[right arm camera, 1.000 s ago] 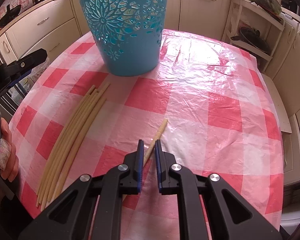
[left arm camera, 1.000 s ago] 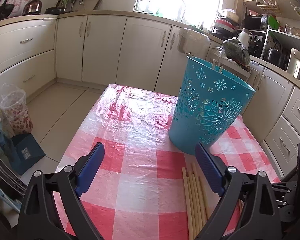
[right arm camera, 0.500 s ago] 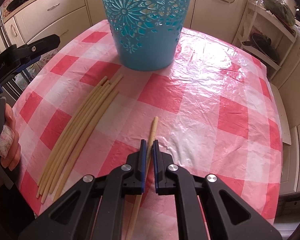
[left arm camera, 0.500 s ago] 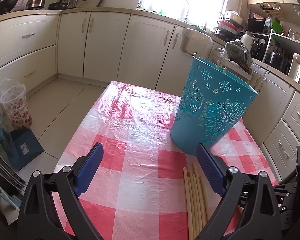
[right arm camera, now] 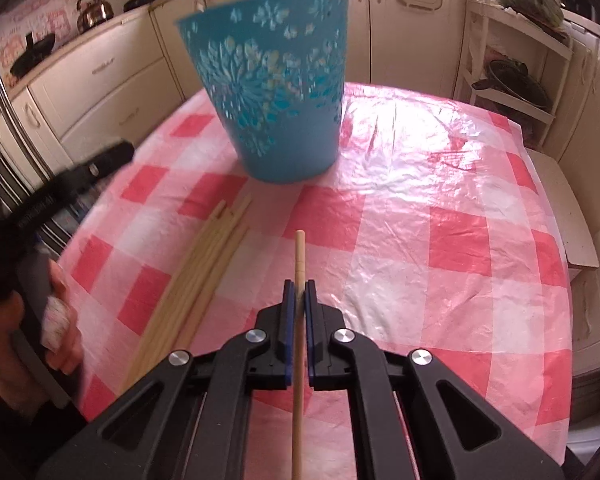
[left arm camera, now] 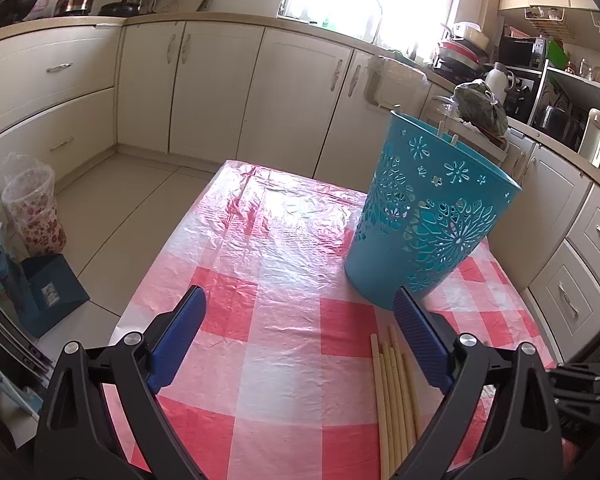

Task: Organize utensils
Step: 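Carry the stick in the right gripper over the teal bin and release it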

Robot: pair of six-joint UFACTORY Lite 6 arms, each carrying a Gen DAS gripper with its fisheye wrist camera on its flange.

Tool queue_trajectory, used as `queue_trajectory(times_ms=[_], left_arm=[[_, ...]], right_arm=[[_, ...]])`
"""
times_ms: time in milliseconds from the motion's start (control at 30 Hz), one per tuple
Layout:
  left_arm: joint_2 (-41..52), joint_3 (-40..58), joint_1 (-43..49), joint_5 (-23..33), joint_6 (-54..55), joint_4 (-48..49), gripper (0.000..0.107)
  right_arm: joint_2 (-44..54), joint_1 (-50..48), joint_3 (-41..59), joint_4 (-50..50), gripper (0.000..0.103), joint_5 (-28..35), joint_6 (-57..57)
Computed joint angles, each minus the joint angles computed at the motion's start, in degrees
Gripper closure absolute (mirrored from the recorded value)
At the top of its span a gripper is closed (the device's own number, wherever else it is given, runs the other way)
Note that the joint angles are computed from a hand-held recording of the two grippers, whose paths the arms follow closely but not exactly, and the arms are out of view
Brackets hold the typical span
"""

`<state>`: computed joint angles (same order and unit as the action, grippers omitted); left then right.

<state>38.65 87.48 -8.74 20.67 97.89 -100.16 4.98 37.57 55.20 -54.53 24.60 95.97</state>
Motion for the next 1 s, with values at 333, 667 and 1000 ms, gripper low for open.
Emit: queue_trajectory(times_ms=[333,667,1000], left_arm=[[0.5,0.6,-0.3,-0.4,-1.0,0.4,0.016],[1.2,1.8,0.2,0.1,-4.1,2.9,0.015],[3.4,5.3,1.2,1.9,-12.9,9.4,0.014]], right_arm=[[-9.0,-3.2,8.6,-25.8,0.097,0.5,22.7],[10.8,-8.2,33.7,-45.1,0.097,15.1,35.7],[22.6,-10.3,38.0,-46.8,0.097,20.0,38.1]])
